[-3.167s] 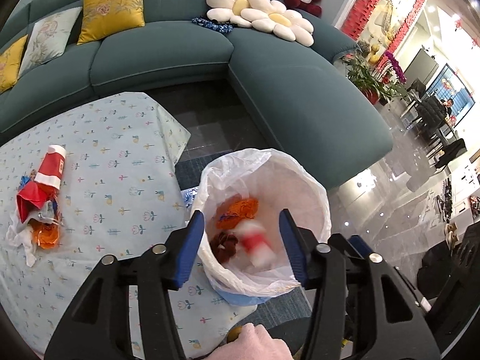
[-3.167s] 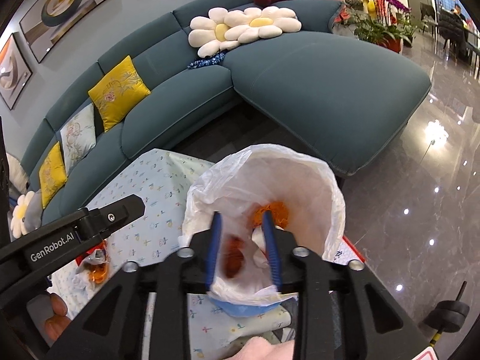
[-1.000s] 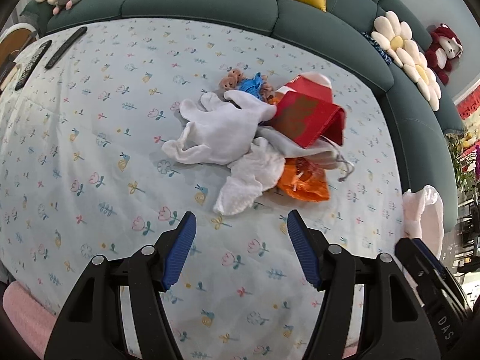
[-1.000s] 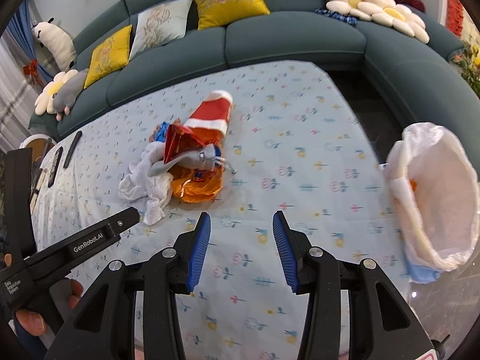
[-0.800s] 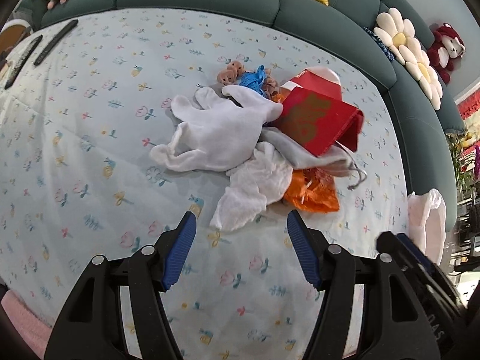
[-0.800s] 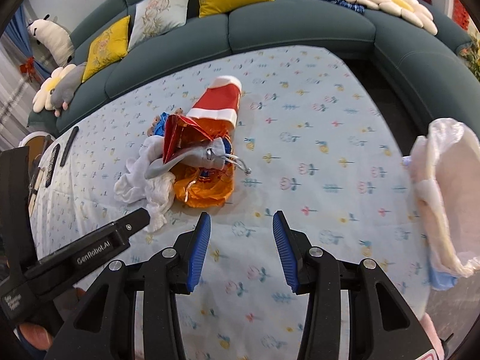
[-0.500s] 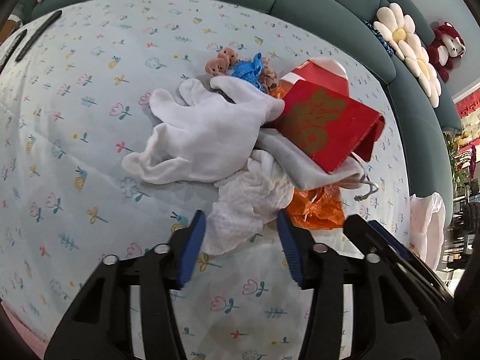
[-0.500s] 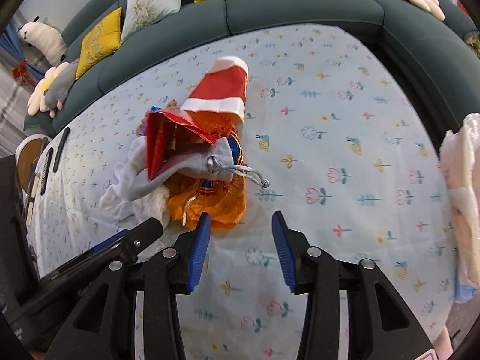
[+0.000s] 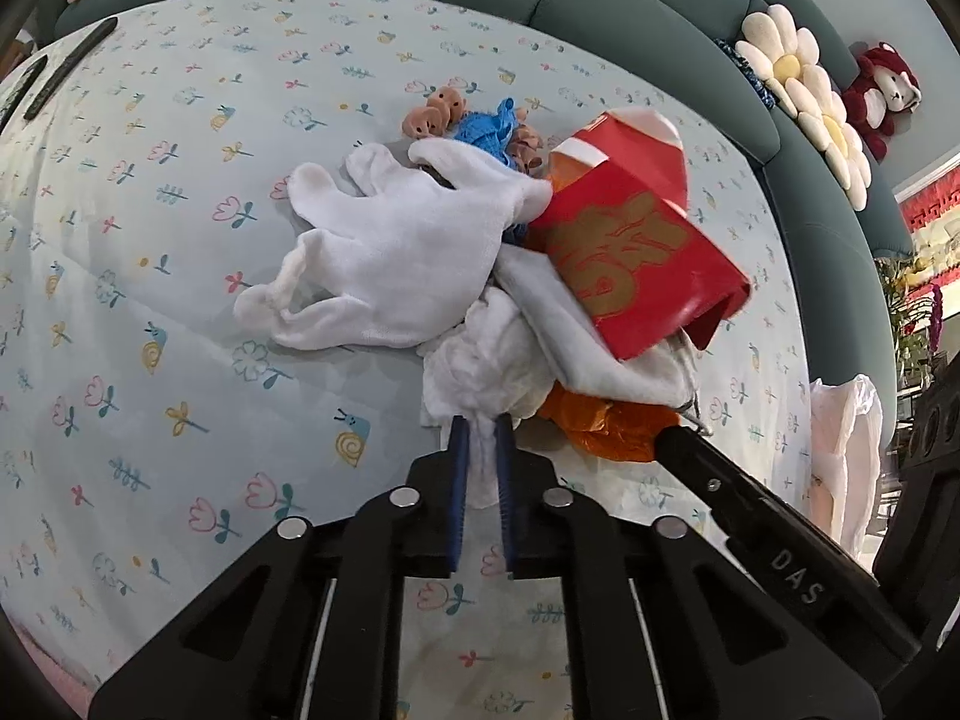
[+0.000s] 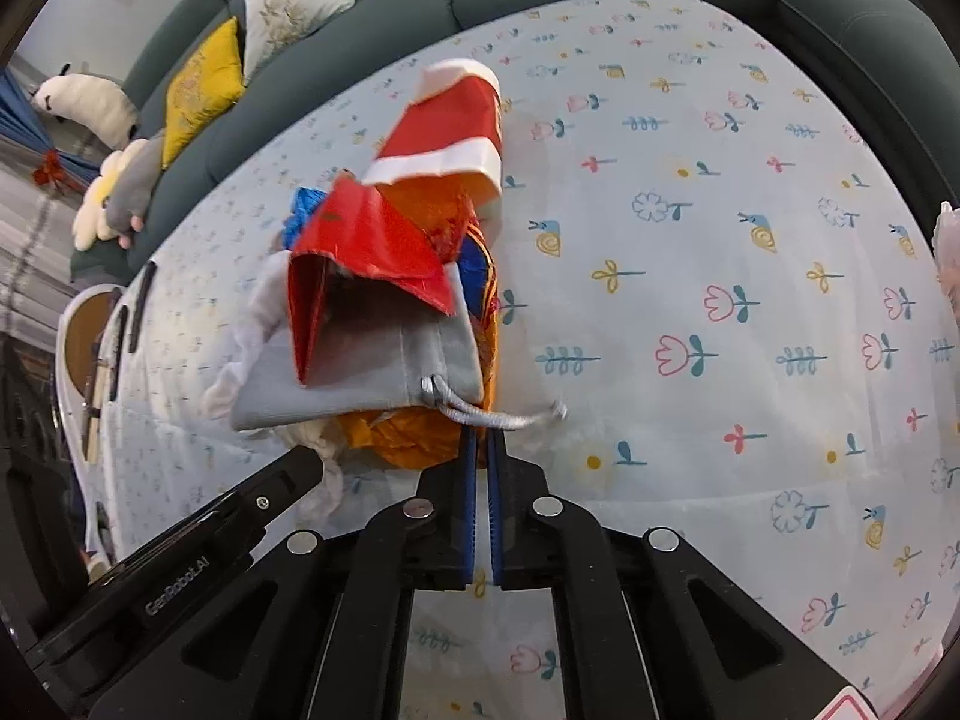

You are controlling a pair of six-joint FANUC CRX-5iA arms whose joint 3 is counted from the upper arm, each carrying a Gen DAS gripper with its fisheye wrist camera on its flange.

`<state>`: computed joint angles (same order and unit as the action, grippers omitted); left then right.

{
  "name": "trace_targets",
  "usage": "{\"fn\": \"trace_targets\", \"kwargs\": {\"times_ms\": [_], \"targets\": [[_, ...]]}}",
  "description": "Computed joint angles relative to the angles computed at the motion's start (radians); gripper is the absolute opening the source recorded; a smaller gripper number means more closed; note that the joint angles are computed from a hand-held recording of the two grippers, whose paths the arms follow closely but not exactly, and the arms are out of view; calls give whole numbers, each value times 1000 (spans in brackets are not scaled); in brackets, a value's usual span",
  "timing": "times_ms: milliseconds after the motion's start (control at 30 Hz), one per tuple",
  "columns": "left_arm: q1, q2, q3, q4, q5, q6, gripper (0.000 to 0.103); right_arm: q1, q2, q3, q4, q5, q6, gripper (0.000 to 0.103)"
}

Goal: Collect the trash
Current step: 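Grasp a white tissue with left tool while right tool grasps an orange wrapper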

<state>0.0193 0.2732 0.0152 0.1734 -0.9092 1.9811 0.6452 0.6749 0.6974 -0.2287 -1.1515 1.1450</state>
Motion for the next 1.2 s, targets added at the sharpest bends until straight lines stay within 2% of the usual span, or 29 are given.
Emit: {"fn": "trace_targets", "kwargs": {"times_ms": [67, 333, 600, 867, 1200], "targets": [[0, -18, -11, -3, 4, 5, 5, -4, -25, -26, -6, 19, 1, 3], [-21, -100, -41, -26, 13, 44, 4, 0, -140, -134, 41, 108, 6, 3], [-79, -137, -6, -61, 11, 84, 4, -9, -258, -217, 92, 184, 1, 2], [-144, -155, 67, -106, 3, 98, 4, -34, -361, -294, 135, 248, -24, 2], [-264, -66, 279, -157, -41, 79, 4, -89, -471, -388, 193, 309, -56, 2]]}}
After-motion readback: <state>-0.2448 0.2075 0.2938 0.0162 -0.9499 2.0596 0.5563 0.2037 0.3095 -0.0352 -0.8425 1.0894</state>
